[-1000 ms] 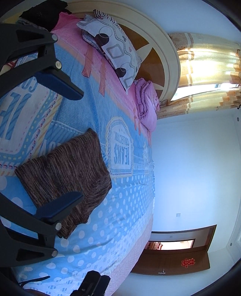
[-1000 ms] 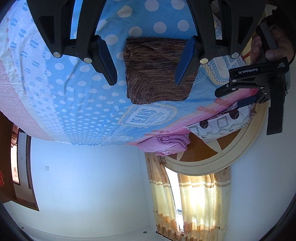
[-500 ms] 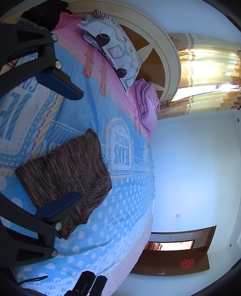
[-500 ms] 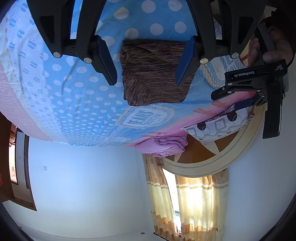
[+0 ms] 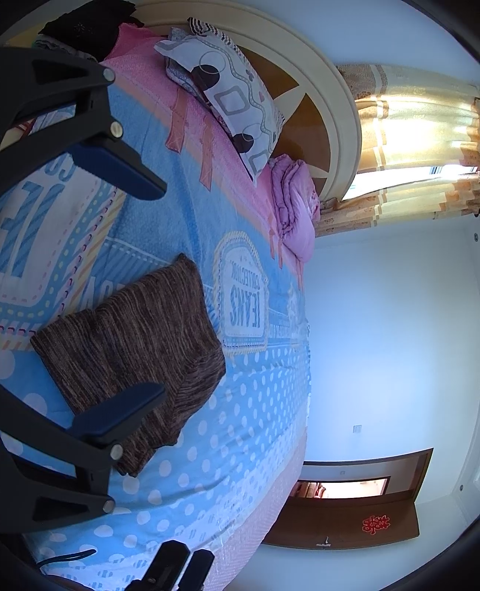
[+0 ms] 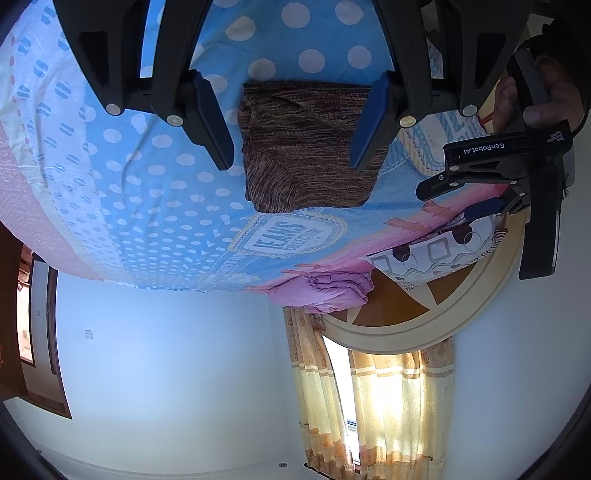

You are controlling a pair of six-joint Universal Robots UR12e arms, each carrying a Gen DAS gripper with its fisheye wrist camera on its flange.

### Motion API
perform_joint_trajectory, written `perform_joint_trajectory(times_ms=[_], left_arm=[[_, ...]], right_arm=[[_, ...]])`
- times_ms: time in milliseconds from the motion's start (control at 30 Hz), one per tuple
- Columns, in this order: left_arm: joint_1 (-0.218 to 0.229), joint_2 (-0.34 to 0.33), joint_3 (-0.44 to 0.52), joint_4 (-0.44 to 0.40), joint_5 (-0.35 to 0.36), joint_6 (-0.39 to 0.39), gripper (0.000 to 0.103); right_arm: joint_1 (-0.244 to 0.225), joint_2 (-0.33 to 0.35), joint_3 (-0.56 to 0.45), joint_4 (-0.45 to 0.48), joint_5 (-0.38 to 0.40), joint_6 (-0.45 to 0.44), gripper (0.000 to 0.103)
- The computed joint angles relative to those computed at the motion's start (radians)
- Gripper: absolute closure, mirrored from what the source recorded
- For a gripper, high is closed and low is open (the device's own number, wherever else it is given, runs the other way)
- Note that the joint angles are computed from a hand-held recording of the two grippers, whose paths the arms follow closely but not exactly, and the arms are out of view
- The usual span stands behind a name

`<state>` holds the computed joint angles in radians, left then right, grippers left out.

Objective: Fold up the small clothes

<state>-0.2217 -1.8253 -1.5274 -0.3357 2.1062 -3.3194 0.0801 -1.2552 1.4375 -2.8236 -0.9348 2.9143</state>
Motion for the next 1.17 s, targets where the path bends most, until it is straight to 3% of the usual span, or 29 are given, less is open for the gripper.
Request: perform_joint_trajectory(times_ms=[333, 1167], left_arm=[[0.003, 0.002, 0.003, -0.027, -0.021, -0.007, 0.000], [0.017, 0.000, 0.002, -0.065, 0.030, -0.051, 0.000]], right_arm=[[-0.003, -0.002, 0.005, -0.029, 0.007, 0.013, 0.034], [0.005, -0.007, 0.010, -0.006, 0.006, -0.033, 0.032]])
